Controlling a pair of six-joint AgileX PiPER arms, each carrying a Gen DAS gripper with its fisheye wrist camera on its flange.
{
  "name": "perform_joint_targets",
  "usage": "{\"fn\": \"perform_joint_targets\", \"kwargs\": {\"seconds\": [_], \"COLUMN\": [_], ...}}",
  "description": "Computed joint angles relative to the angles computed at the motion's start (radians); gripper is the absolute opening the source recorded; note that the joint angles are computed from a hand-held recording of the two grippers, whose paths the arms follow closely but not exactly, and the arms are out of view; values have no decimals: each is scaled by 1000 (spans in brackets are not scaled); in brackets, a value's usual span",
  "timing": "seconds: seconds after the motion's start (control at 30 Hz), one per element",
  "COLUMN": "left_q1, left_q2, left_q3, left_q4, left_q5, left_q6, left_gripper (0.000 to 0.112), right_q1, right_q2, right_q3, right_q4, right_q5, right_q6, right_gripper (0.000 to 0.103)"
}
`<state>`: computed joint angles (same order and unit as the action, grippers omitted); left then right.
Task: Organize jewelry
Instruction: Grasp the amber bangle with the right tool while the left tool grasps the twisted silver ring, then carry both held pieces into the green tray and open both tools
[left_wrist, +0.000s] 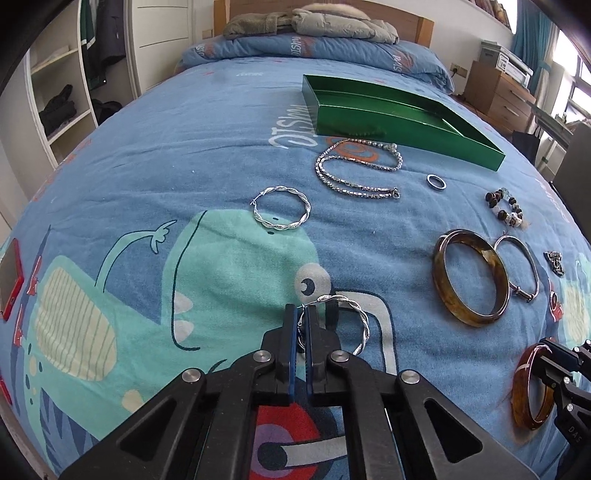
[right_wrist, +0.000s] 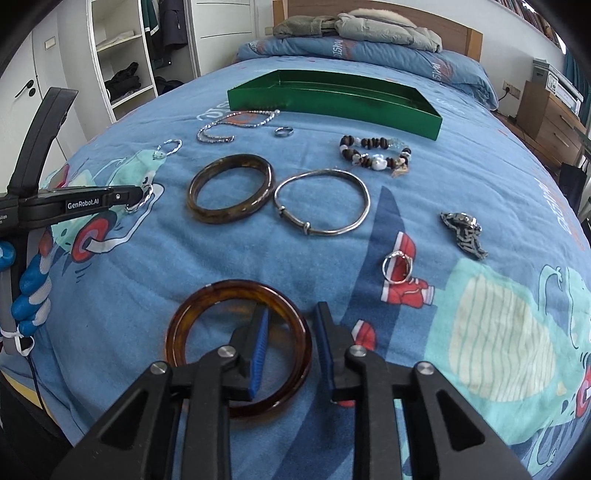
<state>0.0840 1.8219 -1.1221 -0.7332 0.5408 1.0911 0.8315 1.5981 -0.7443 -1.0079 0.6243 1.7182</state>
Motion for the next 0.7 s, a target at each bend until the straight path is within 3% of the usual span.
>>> {"fn": "perform_joint_targets", "kwargs": {"seconds": [0.07,0.2,0.33,0.53,0.7], "left_q1": [-2,9,13,-74,-183], "left_q2": [-12,-59,-85,29,246], "left_q3": [9,24,-38,-339,-733], "left_q4": [-3,-45,-78,-26,115], "left_q5": [-10,-5,52,128,202], "left_q6": [0,28,16,-175,-441], "left_gripper": [3,3,3,3,3], "right_q1": [6,26,13,-207,-479], "right_q2": [-7,-53,-121,-181,-52], "right_q3": [8,44,39,-94,-327], "right_q4": [-24,-107,-159,-183,-66], "right_q5": [11,28,60,-9,-173], "right_q6": [26,118,122,-96,-366], "right_gripper": [11,10,10,10,10]}}
